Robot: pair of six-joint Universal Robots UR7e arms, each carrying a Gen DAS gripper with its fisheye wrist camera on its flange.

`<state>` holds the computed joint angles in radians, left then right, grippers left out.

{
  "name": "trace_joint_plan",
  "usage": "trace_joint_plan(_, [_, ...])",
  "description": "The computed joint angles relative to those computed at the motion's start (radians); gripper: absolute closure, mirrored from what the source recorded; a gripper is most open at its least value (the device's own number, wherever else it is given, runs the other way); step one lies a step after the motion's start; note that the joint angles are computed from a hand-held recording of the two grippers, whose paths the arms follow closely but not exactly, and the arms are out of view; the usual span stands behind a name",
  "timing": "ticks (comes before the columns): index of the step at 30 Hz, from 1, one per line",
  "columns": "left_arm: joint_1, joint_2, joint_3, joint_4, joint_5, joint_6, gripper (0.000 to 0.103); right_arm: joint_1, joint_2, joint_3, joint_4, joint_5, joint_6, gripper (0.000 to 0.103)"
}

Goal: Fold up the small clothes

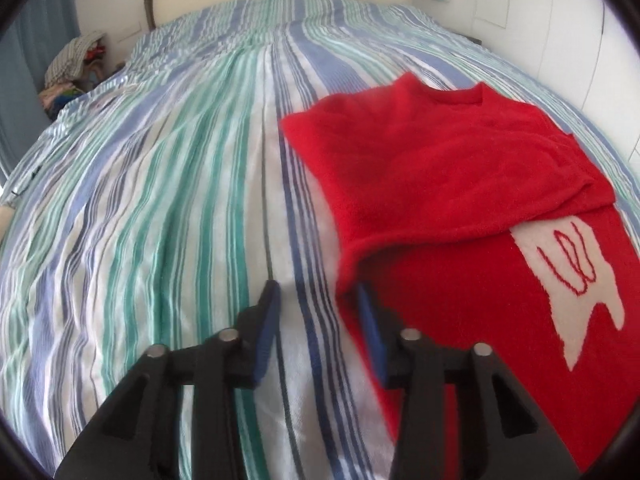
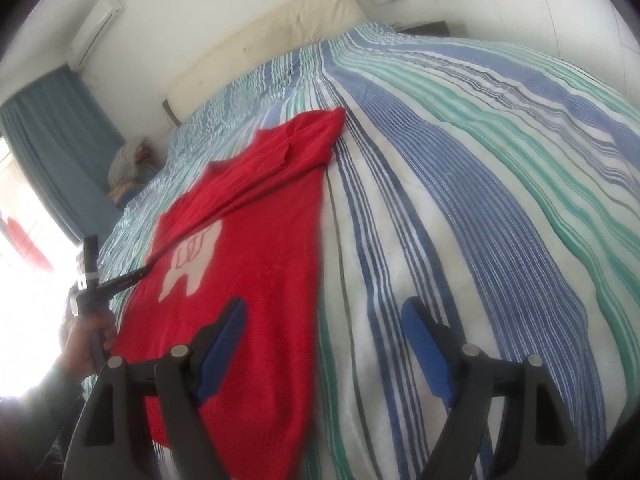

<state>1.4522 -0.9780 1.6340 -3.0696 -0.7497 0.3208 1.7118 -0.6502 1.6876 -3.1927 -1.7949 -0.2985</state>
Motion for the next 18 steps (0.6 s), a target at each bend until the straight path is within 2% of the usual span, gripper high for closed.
trace_joint_plan(4, [0.006, -0.082, 0.052, 0.037, -0.078, -0.03, 0.038, 0.0, -0.008, 0.012, -0.023, -0.01, -0.005, 0.025])
trace_joint_plan(6, [0.017, -0.105, 0.031, 0.053, -0.157, -0.067, 0.039, -0.006, -0.01, 0.008, -0.009, -0.002, 0.017, 0.024])
trace_joint_plan(10, [0.053, -0.065, -0.124, 0.182, -0.365, -0.164, 0.038, -0.005, 0.004, -0.015, 0.027, 0.003, 0.028, 0.024])
trace_joint_plan(12, [0.067, 0.001, -0.259, 0.369, -0.416, -0.214, 0.031, 0.005, 0.013, -0.017, 0.017, -0.013, 0.0, 0.024])
trace_joint_plan(13, [0.071, 0.039, -0.318, 0.442, -0.411, -0.241, 0.032, 0.01, 0.017, -0.018, 0.01, -0.021, -0.015, 0.024])
trace_joint_plan(14, [0.072, 0.07, -0.359, 0.481, -0.389, -0.257, 0.055, 0.013, 0.019, -0.017, 0.004, -0.029, -0.028, 0.024])
trace_joint_plan(15, [0.07, 0.094, -0.381, 0.493, -0.342, -0.265, 0.096, 0.016, 0.021, -0.016, -0.001, -0.039, -0.038, 0.024])
trace_joint_plan(16, [0.064, 0.108, -0.386, 0.478, -0.273, -0.275, 0.099, 0.018, 0.021, -0.016, -0.004, -0.047, -0.042, 0.024])
trace_joint_plan(18, [0.066, 0.094, -0.342, 0.374, -0.243, -0.27, 0.099, 0.015, 0.017, -0.013, -0.01, -0.049, -0.039, 0.024])
